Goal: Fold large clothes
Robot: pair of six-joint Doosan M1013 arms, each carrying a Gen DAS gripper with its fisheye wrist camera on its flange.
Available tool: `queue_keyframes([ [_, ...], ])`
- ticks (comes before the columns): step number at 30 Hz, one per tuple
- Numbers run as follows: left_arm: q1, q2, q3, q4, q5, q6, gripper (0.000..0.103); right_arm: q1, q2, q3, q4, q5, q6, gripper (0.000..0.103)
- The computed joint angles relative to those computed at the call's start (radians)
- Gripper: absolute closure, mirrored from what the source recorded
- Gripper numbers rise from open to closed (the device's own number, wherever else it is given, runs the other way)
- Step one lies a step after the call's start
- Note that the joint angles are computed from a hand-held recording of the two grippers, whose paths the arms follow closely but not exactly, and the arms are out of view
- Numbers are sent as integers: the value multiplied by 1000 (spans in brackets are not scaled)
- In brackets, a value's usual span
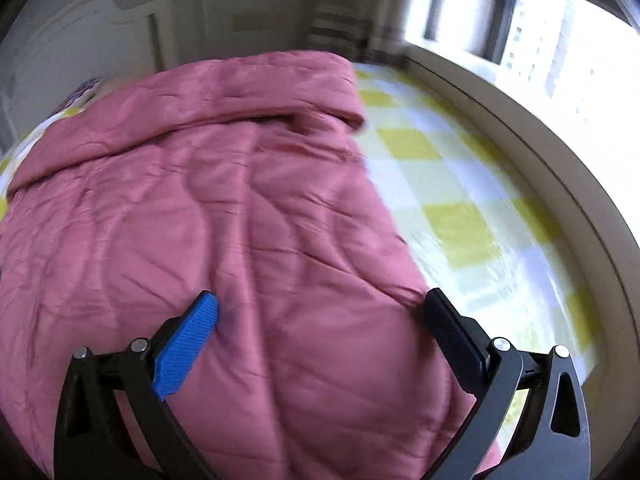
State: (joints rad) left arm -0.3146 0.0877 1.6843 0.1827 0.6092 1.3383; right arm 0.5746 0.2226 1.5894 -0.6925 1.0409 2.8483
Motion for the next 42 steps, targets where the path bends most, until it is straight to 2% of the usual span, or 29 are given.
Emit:
queue_keyframes([
  [2, 33, -6, 2, -72, 9, -1, 2, -3, -8, 11, 0, -17, 13, 5],
  [4, 40, -12, 7, -27, 7, -92, 2, 15, -4, 3, -44, 2, 22, 5],
  [6, 38, -32, 26, -15, -22, -110, 2, 47, -26, 27, -92, -75, 3, 5],
  [8, 33, -66, 55, -122, -77, 31, 2, 74, -13, 11, -110, -107, -67, 5],
  [10, 15, -89, 77, -175, -97, 150, 2, 97, 3, -5, -88, -132, -186, 5],
  [13, -28, -91, 87, -190, -55, 287, 2, 112, 22, -4, -44, -152, -277, 5],
  [15, -54, -78, 90, -122, -8, 279, 2, 110, 15, 23, -70, -194, -223, 5],
  [16, -59, -78, 105, -96, -20, 265, 2, 102, 7, 31, -37, -211, -220, 5],
  [17, -53, -85, 118, -120, -51, 276, 2, 92, -1, 39, -7, -231, -222, 5],
  [19, -39, -86, 115, -180, -34, 319, 2, 100, -12, 48, -46, -193, -175, 5],
  [21, -38, -89, 114, -154, -35, 276, 2, 121, -25, 55, -101, -129, -106, 5],
  [24, -7, -117, 146, -136, -93, 207, 2, 125, -47, 89, -166, -67, 37, 5],
  [26, 18, -134, 170, -130, -110, 174, 2, 109, -72, 131, -141, -81, 84, 4],
  [28, 42, -130, 176, -145, -107, 180, 2, 99, -99, 167, -135, -138, 122, 4],
  [30, 57, -141, 198, -192, -138, 223, 2, 116, -91, 156, -155, -94, 135, 5],
  [32, 46, -157, 205, -119, -139, 149, 2, 147, -86, 145, -221, -72, 161, 5],
  [33, 42, -167, 208, -142, -146, 171, 2, 158, -89, 148, -248, -103, 165, 5],
  [34, 43, -175, 210, -214, -161, 244, 2, 173, -90, 149, -279, -135, 162, 5],
  [35, 34, -189, 218, -275, -183, 326, 2, 181, -87, 145, -294, -157, 137, 5],
  [36, 17, -200, 225, -284, -202, 377, 2, 198, -73, 129, -302, -158, 80, 5],
  [37, -3, -206, 231, -240, -213, 379, 2, 207, -61, 117, -293, -157, 27, 5],
  [39, -58, -205, 240, -45, -202, 288, 2, 226, -13, 88, -301, -115, -68, 5],
  [40, -74, -200, 242, 2, -185, 273, 2, 232, -7, 86, -322, -97, -51, 5],
  [42, -87, -194, 252, 63, -177, 218, 2, 214, -22, 98, -287, -143, -37, 5],
])
